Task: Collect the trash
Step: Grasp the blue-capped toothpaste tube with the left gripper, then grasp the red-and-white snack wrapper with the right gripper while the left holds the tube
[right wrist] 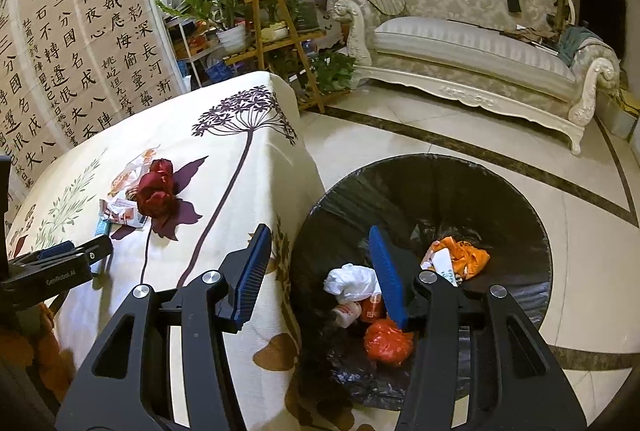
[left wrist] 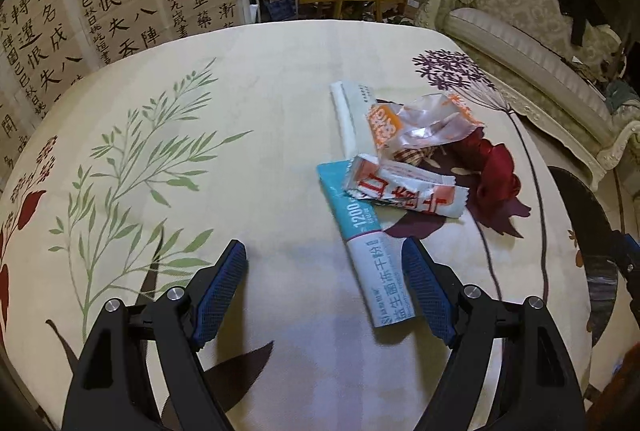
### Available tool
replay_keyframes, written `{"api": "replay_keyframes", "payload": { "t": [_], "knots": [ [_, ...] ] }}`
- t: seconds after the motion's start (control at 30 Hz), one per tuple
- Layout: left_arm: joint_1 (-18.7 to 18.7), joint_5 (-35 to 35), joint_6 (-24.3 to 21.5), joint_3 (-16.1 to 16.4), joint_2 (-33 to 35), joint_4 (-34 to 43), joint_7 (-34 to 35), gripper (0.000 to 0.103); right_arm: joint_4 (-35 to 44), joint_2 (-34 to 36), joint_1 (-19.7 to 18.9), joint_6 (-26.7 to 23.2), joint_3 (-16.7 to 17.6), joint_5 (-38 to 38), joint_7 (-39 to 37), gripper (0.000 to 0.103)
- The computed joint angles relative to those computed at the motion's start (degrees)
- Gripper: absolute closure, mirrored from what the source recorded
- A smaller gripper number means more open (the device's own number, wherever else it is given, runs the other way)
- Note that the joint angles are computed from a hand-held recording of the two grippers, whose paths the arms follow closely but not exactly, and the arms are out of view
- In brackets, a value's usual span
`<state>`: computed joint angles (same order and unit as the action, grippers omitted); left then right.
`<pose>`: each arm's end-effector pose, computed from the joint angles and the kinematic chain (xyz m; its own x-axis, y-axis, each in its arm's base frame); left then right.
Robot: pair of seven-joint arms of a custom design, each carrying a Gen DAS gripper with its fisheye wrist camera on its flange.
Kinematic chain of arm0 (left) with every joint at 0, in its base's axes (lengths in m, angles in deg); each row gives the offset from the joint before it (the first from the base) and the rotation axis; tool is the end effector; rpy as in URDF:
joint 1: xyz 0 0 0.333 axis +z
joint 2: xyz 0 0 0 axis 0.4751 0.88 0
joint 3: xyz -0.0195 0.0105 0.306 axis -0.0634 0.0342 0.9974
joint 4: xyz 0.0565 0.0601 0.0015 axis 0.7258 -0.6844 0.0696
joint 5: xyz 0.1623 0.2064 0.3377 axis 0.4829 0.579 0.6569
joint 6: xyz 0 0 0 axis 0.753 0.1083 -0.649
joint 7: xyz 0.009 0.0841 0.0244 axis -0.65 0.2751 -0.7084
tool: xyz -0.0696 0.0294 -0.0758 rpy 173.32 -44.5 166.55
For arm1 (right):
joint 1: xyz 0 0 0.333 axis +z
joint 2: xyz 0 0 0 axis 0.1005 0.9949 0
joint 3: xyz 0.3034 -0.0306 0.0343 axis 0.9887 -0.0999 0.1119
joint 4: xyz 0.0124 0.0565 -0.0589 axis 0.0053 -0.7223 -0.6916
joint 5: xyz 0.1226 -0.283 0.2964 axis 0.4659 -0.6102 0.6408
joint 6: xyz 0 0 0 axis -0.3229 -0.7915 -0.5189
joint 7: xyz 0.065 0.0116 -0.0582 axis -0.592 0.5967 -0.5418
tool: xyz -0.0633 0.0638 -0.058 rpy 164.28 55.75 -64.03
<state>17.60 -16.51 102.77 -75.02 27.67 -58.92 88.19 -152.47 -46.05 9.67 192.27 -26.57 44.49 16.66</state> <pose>0.6619 -0.1504 0.2854 0.4119 -0.9112 0.0099 -0.7449 -0.3429 -0.5723 0.7081 0.2021 0.2757 0.3137 -0.9386 -0.1438 -0.6709 -0.1120 -0.7330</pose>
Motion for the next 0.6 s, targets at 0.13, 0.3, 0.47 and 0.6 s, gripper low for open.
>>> {"api": "replay_keyframes", "payload": {
  "t": [0.13,0.3,0.47,0.6],
  "knots": [
    [-0.29,1.04,0.82,0.42,0.34,0.36,0.18,0.034,0.09,-0.24,0.78,-0.21,-0.59,-0.25,0.20,0.053],
    [-0.81,4.36,1.60,1.21,-0.73,-1.08,-1.10,0.067,0.18,-0.55,1.81,-0.29,-1.09,-0.60,0.24,0.053],
    [-0.25,6.89,2.86,1.06,-1.96,-2.87,-1.98,0.084,0.75,-0.49,2.90,-0.65,-1.14,-1.15,-0.09,0.053],
    [0.52,8.01,4.80,1.18,-3.59,-5.13,-3.60,0.085,0.99,-0.50,3.29,-1.03,-0.09,-1.65,-1.31,0.053]
  ]
}}
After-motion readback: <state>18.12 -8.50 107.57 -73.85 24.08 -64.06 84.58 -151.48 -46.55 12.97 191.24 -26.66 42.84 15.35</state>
